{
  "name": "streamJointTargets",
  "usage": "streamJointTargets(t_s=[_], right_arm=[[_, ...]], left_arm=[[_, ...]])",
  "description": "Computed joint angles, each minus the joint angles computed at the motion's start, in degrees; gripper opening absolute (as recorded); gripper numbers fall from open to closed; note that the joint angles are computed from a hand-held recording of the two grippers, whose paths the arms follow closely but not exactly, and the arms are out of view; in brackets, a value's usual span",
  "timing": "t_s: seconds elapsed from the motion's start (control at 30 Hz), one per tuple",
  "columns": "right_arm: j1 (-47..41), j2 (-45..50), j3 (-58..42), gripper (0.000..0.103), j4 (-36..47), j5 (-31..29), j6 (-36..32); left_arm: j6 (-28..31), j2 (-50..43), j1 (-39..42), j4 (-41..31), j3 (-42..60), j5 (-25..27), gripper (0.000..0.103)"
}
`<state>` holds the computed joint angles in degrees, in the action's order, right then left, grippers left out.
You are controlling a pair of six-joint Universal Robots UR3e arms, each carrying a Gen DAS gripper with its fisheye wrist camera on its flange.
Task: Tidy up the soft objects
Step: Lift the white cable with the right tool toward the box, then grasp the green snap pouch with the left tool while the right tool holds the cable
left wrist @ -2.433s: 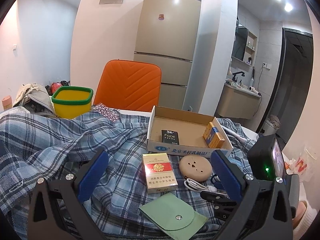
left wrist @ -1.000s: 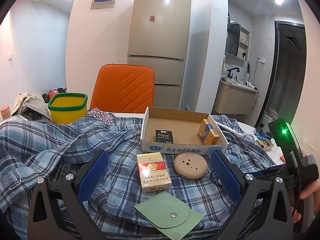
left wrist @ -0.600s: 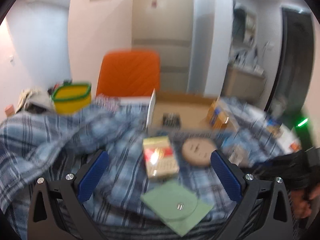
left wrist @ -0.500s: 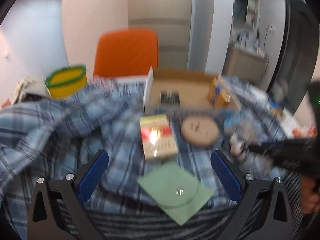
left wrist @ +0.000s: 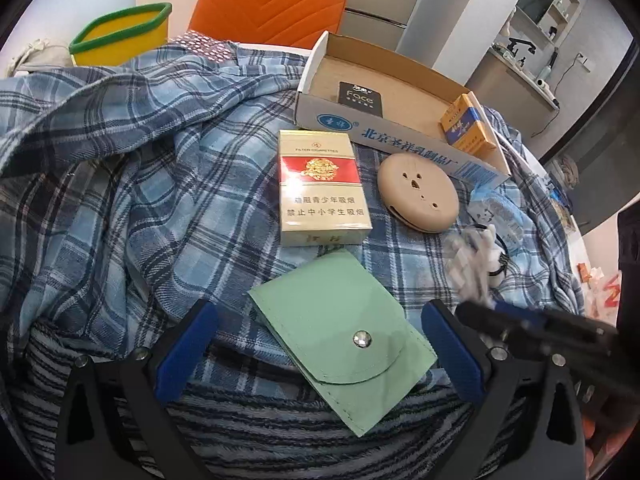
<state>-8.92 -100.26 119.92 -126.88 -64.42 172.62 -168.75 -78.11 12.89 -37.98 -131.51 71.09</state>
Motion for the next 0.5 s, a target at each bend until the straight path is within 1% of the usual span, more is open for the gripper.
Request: streamJointTargets(t_s=[0.1,0.3,0.4,0.5], right_arm=[[1.3,0.9,-0.3,0.021,1.9,0.7,-0.2],[1.1,1.6,-0.9,0.022,7.3,5.8,-1.4],[0.2,0.9,-0.8,0.021,10.0,9.1,-2.1],[1.4,0.4,-1.1,0.021,10.8,9.7,-1.5]], left_arm=[[-0.6,-1.2,0.6,-0.8,0.9,-0.8,0.103],[0.7,-0.4,3.6,-3.2,1.0,-4.2,0.103],[0.9,-0.3,4.3,-4.1,1.2,-5.0,0.103],[1.1,-0.6,4.7,-5.3,1.7,-5.1,0.103]])
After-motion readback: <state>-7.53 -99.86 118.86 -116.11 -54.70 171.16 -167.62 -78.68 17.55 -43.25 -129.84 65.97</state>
